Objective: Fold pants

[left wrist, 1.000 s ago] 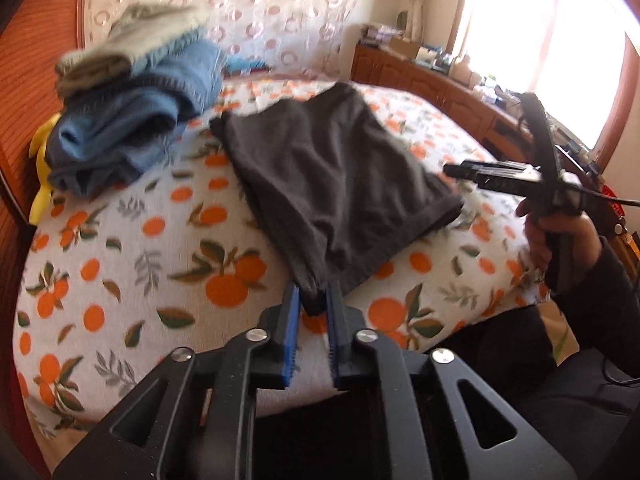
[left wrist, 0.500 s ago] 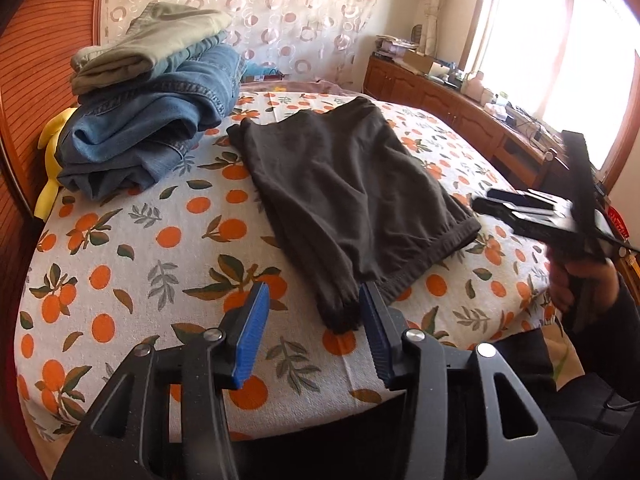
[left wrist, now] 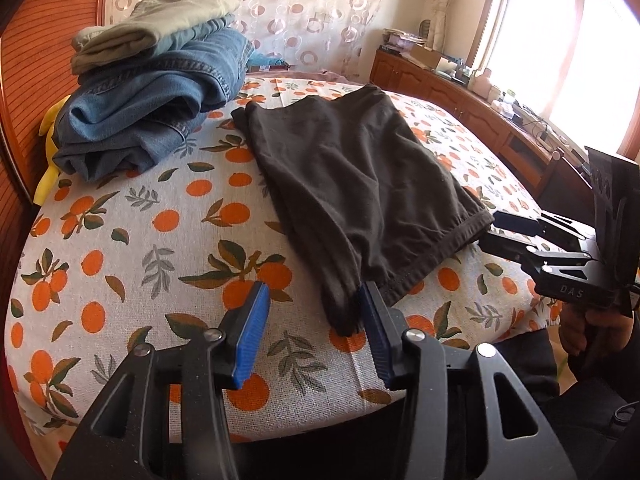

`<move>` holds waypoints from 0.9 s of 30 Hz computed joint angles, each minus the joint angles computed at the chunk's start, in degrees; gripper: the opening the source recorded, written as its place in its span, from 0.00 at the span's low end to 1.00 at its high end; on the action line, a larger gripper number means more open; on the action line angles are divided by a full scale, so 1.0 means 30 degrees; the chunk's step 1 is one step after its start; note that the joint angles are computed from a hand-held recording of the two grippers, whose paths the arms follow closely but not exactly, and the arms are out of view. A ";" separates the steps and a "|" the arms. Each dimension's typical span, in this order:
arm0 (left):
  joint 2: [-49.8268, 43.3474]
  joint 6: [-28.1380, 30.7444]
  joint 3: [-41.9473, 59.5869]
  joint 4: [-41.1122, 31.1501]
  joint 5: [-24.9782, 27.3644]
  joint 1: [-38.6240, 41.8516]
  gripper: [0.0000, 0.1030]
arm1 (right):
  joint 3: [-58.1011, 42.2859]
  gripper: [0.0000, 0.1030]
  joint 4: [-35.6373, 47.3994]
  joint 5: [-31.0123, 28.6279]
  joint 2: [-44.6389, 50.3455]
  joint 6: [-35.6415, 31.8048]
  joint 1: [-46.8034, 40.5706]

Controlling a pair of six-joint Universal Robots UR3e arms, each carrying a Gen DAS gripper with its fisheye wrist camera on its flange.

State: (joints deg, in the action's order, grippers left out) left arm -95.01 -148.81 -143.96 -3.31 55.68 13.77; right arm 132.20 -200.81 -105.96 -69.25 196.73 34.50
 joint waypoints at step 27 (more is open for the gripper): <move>0.0621 0.0778 -0.0101 -0.0469 -0.1328 0.0130 0.47 | 0.3161 0.10 -0.1795 -0.0148 -0.1936 0.1417 0.0308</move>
